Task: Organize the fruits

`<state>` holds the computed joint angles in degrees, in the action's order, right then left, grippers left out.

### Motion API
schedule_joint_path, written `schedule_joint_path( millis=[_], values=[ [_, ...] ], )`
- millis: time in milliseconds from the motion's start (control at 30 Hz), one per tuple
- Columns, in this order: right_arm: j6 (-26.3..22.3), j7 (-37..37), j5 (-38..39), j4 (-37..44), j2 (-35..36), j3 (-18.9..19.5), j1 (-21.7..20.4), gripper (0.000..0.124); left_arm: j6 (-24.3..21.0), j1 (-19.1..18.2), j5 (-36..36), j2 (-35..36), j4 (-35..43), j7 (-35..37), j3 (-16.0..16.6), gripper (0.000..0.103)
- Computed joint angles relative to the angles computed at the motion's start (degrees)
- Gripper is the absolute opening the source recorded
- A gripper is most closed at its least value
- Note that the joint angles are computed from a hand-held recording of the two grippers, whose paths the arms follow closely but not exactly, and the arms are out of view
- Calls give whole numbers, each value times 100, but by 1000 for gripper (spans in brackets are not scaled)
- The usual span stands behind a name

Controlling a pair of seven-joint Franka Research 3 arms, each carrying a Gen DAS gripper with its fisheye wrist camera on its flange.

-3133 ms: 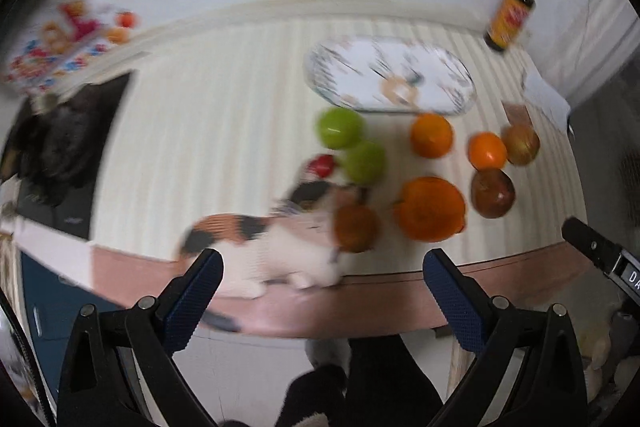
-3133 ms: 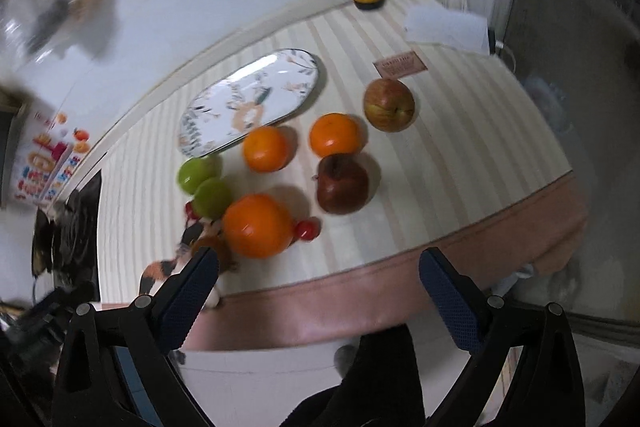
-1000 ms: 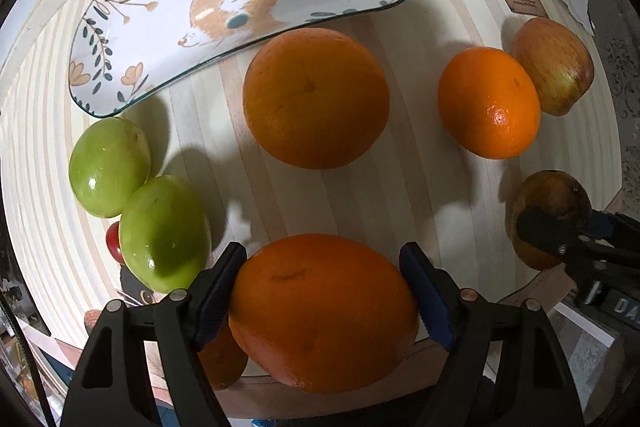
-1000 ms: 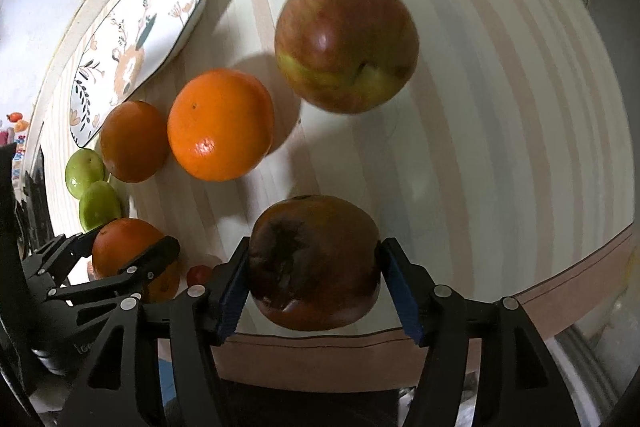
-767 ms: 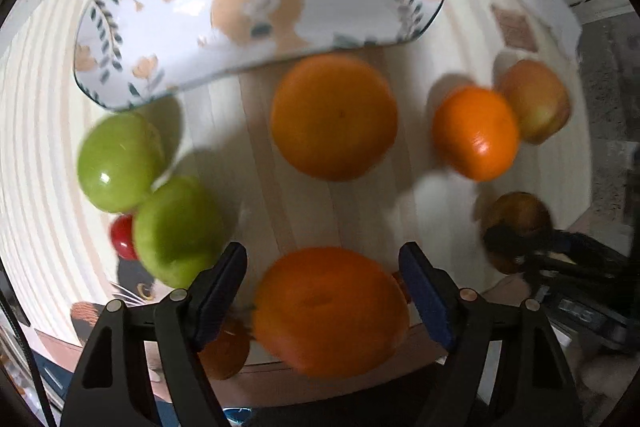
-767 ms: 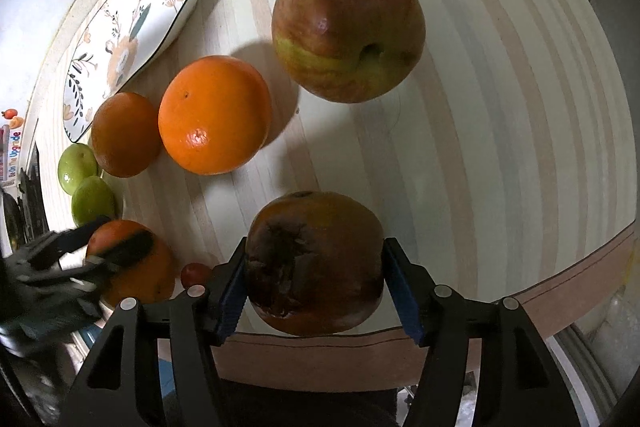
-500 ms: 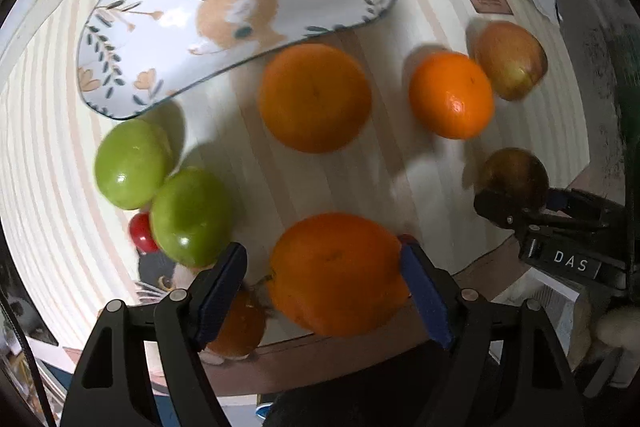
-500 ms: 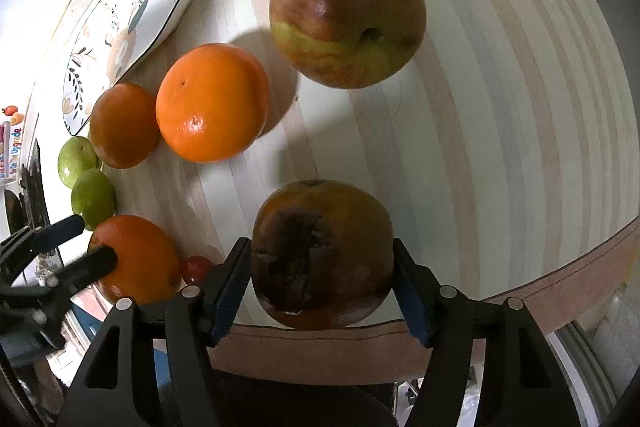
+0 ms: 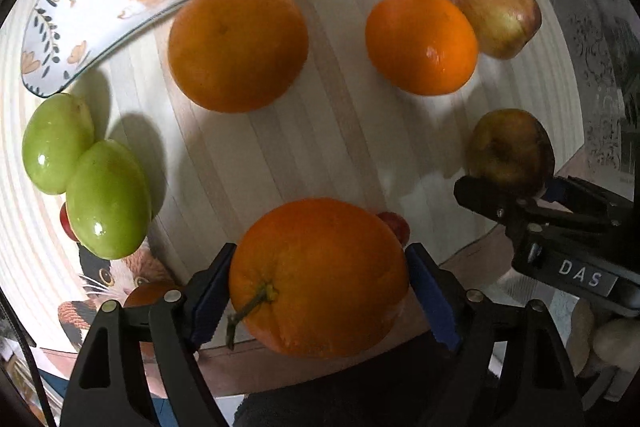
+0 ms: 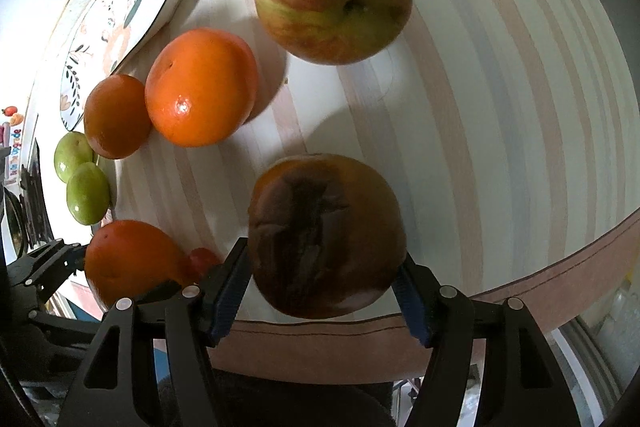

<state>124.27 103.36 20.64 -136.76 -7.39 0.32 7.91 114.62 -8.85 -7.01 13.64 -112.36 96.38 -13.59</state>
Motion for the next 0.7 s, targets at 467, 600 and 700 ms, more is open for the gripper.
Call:
schedule_joint_path(
  millis=[467, 600, 700],
  values=[
    [389, 246, -694, -26, -327, 162, 124, 59, 850, -89, 125, -1111, -1012, -377, 147, 80],
    [477, 186, -656, 148, -396, 162, 161, 57, 933, 18, -339, -1499, -984, -208, 306, 80],
    [442, 52, -644, 495, -325, 133, 157, 56, 942, 133, -627, -1359, -440, -54, 451, 80]
  ],
)
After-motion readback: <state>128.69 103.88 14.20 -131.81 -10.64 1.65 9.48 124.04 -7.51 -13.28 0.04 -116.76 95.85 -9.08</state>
